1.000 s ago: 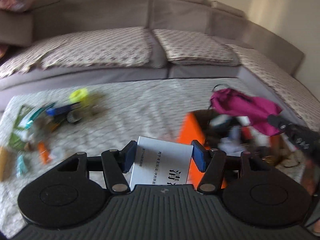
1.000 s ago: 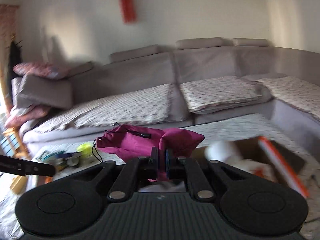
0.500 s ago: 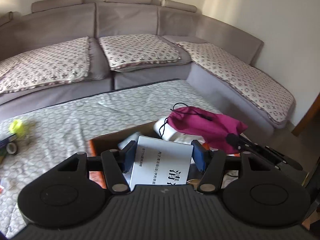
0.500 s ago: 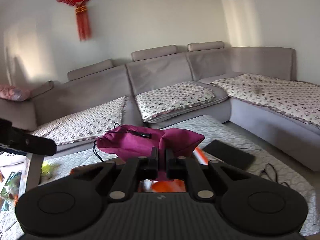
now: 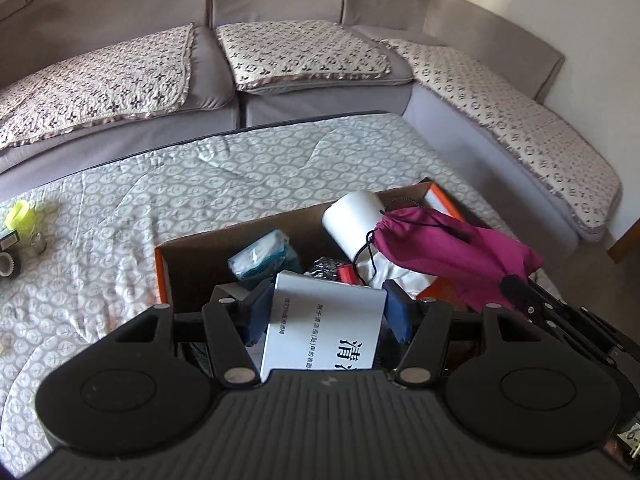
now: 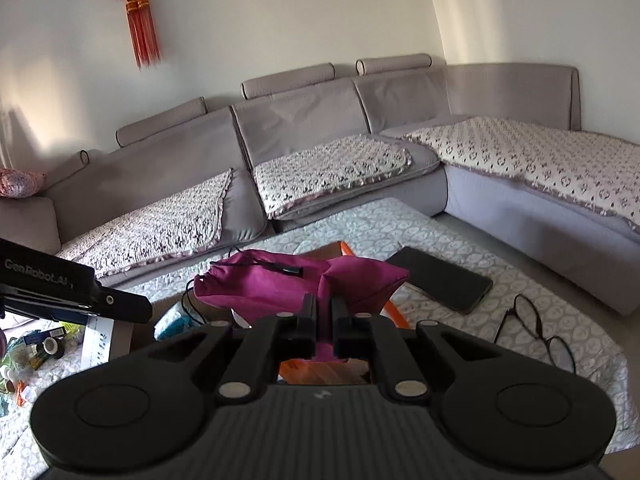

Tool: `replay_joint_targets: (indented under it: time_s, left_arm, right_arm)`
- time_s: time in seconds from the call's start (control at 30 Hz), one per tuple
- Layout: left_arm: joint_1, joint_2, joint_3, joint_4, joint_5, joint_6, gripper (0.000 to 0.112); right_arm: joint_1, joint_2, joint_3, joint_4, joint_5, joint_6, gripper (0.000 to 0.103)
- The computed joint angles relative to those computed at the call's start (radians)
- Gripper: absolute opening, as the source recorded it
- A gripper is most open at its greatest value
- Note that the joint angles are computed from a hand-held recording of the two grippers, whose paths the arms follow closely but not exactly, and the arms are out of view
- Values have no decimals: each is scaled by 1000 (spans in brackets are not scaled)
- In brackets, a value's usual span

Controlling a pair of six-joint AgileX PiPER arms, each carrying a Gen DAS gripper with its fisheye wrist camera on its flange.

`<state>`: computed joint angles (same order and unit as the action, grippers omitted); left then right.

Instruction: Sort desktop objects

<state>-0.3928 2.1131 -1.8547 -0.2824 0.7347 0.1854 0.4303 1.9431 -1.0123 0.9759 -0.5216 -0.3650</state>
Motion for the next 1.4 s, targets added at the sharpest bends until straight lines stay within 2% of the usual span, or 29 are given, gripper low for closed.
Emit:
replay_joint_targets:
  time_s: [0.17,0.2,0.23,0.27,0.33,0.37,0.4,0.5,0.6,0.67,0.93,1.4]
  left_arm:
    - [-18,3,-14,83,27,-89,58]
    - [-18,3,-12,89,28,-91,58]
    - [-22,-15,7,96,24,-95,62]
    - [-22,-17,18,99,15,-89,75]
    - [-31,-56,66,111,-11,-83,93]
    - [-35,-68,84,123,-25,-85,97]
    - [-37,-76,97,130,-36,-86,103]
    - [-31,-80,98,123,-20,-86,103]
    - [-6,-82,80,67,11,-69,103]
    - [-13,-93,88,105,-5,-98,103]
    - [-13,-77,67,154,26,-131,103]
    - [-12,-110,104,184,2,-102,103]
  right_arm:
    - [-7,34,-54,50,53,-52,6]
    - [-3,37,-58,61,57,-62,10]
    - [-2,42,-66,64,68,-73,15]
    - [1,48,-69,68,68,-74,18]
    - [9,54,-74,80,72,-86,54]
    - [11,53,-69,51,75,-50,95]
    - [16,46,-51,3,60,12,103]
    - [31,15,-21,-25,36,47,103]
    - [60,2,-6,16,-34,15,103]
    - [72,3,-11,69,-61,-24,103]
    - [64,-14,26,56,-131,96,103]
    - [74,2,7,68,-128,84,103]
